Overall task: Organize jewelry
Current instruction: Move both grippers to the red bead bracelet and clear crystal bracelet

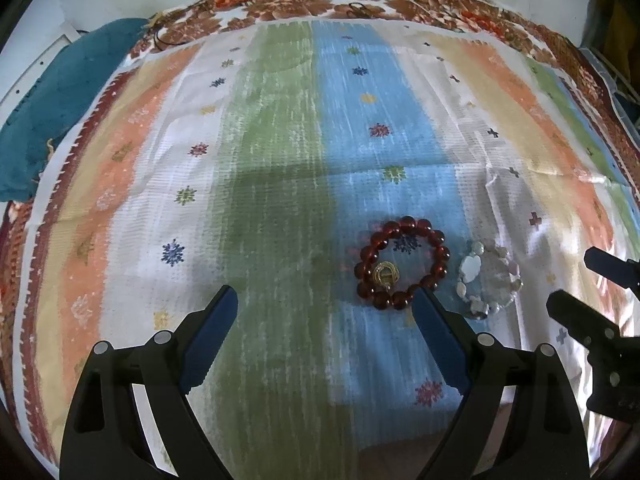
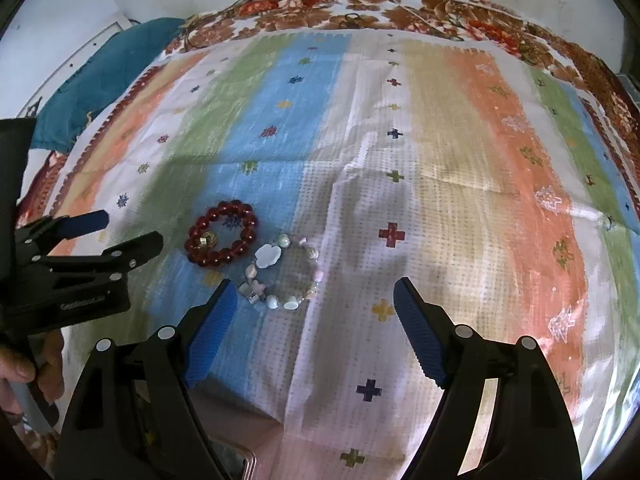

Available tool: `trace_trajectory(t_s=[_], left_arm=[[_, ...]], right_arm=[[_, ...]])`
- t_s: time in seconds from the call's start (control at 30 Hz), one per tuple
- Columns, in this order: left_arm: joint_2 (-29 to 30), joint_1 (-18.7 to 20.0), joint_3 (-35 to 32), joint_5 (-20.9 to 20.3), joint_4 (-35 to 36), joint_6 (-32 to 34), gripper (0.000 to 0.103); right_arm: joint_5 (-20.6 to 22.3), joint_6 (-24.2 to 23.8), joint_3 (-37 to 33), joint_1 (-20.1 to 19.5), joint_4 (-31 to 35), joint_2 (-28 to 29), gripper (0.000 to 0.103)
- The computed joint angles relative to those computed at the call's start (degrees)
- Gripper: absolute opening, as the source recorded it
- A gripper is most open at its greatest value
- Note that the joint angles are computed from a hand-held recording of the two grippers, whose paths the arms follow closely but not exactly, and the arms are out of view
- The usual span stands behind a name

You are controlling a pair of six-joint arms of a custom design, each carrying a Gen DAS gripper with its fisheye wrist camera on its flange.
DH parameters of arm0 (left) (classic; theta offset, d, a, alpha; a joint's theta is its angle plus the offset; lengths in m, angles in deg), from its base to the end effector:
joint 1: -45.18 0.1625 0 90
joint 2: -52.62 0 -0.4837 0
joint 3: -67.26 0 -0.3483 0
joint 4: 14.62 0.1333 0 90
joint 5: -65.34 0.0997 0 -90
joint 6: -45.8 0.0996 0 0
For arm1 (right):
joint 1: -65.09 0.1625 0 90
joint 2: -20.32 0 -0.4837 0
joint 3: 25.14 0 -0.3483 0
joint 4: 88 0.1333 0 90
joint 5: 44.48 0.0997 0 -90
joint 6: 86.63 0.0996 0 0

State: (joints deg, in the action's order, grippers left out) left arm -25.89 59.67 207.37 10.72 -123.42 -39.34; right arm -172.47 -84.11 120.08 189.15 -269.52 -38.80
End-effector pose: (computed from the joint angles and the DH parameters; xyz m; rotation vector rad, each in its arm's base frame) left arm -0.2233 -0.2549 0.2028 0.0916 2.2699 -0.5603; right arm 0.2717 -0.2733 0.1614 0.6438 -2.4303 0.3845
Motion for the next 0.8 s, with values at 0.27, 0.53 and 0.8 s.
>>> trace_trajectory(t_s=[0.27, 0.53, 0.8], left_arm=[[2.2, 4.0, 0.2, 1.3, -6.3, 6.2, 0.087], [3.9, 8.0, 0.0, 1.6, -11.2, 11.3, 0.087], [6.3, 10.5, 0.2, 1.5, -15.9, 15.9, 0.086]], right_arm=[[0.5, -2.3, 0.4, -2.2, -2.5, 1.8, 0.081], [0.7, -3.6, 0.2, -4.3, -4.7, 3.4, 0.081], [0.1, -3.1, -1.2, -4.7, -2.9, 4.7, 0.081]])
